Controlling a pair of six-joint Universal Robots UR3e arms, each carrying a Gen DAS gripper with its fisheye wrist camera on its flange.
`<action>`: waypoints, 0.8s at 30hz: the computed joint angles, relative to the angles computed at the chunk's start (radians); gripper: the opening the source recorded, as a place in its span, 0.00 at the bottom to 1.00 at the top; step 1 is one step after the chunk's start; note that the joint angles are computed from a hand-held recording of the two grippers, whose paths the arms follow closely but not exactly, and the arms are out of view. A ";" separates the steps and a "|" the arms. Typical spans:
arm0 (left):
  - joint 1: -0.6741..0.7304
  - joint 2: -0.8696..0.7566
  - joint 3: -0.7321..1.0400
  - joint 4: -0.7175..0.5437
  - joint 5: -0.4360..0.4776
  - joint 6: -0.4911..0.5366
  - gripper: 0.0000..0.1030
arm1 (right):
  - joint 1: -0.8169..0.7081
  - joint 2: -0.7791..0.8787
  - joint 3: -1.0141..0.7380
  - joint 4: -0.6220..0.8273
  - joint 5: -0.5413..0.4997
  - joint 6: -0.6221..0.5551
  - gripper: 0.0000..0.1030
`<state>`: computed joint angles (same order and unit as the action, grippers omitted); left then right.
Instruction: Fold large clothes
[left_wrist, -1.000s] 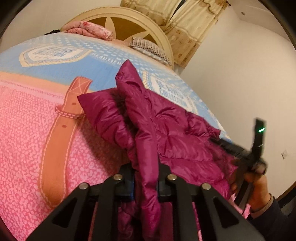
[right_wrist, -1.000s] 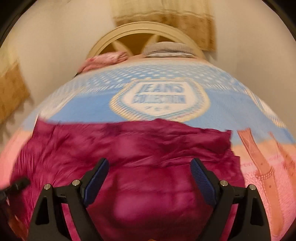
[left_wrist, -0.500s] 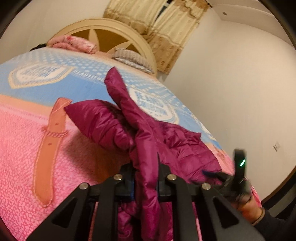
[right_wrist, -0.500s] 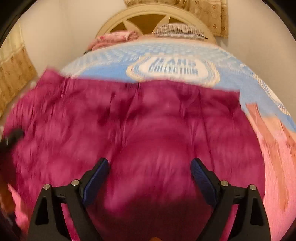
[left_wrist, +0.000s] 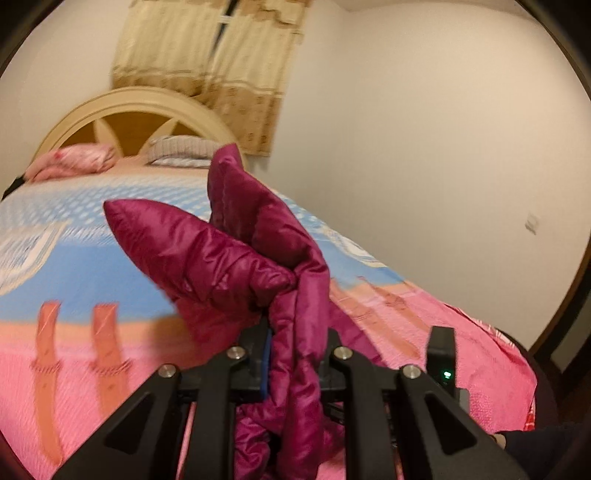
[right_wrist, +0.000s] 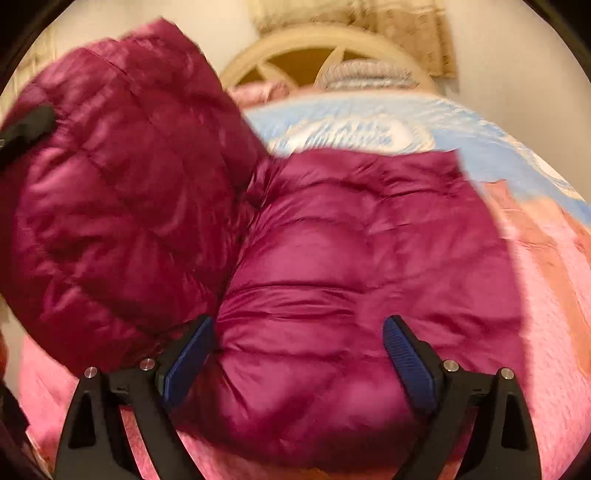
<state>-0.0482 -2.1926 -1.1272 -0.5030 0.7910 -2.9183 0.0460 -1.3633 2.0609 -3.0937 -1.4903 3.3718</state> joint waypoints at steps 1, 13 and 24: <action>-0.029 -0.035 0.060 -0.022 0.008 0.000 0.15 | -0.031 -0.042 0.066 -0.046 0.005 0.006 0.90; -0.276 -0.383 0.454 -0.177 0.173 0.178 0.28 | -0.406 -0.427 0.429 -0.105 0.167 0.069 0.90; -0.198 -0.270 0.145 0.041 0.051 0.165 0.73 | -0.496 -0.448 0.146 0.143 0.441 -0.078 0.47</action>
<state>-0.2467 -2.4628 -0.9824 -0.4619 0.8421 -2.7528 -0.4496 -1.8114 2.2064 -2.9505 -1.0491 3.2941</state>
